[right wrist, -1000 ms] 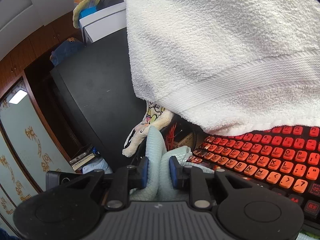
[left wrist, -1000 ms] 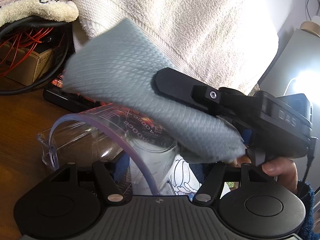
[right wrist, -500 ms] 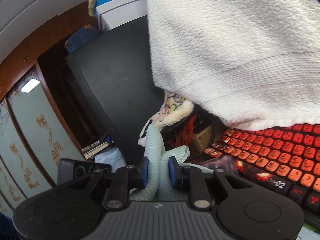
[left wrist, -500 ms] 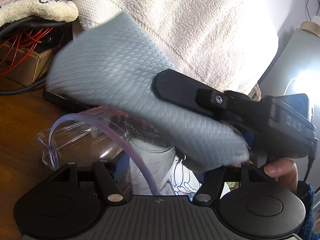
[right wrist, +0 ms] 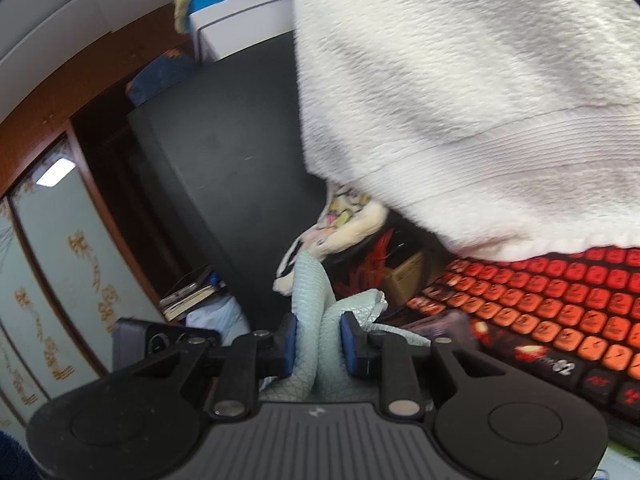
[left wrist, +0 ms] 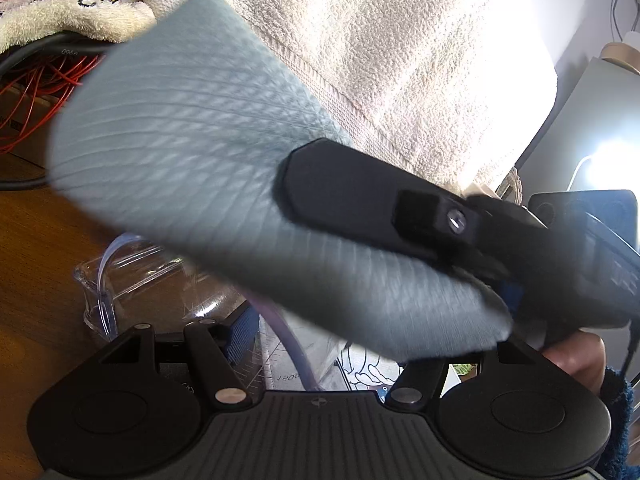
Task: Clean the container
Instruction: 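Wipe the jug rim and wall again with the right gripper's cloth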
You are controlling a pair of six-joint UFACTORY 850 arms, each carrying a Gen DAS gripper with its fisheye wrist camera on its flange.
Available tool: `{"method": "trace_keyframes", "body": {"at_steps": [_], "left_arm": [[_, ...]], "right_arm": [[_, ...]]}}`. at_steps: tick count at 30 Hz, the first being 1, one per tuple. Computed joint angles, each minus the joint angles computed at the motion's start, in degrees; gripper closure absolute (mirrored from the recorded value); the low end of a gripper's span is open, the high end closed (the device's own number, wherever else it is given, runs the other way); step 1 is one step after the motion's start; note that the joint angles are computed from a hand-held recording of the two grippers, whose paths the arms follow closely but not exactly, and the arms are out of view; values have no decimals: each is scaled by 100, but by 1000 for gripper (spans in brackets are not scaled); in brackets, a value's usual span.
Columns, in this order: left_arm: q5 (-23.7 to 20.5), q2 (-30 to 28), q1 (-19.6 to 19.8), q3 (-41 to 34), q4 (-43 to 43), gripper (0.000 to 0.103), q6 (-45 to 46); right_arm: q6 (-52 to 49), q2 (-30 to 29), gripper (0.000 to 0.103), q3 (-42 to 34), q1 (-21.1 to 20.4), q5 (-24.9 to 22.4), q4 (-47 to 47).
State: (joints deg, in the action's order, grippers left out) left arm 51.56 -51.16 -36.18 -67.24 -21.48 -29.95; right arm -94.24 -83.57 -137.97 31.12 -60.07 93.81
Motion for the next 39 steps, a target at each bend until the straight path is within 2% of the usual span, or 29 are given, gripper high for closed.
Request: {"method": "trace_keyframes", "body": {"at_steps": [4, 8, 17, 20, 27, 32, 39], "left_arm": [[2, 4, -7, 9, -8, 38, 7], [11, 5, -8, 19, -6, 38, 1], [12, 1, -6, 16, -3, 38, 0], [18, 2, -4, 23, 1, 38, -4], [19, -7, -2, 16, 3, 38, -4], [12, -13, -6, 9, -5, 38, 7], [37, -14, -15, 33, -6, 38, -6]], "right_arm": [[-141, 81, 80, 113, 19, -59, -90], [60, -68, 84, -139, -37, -91, -121], [276, -183, 84, -286, -149, 249, 236], [124, -80, 81, -112, -113, 303, 295], [84, -99, 80, -149, 0, -93, -21], [16, -55, 84, -82, 3, -142, -71], [66, -91, 85, -137, -93, 152, 145]]}}
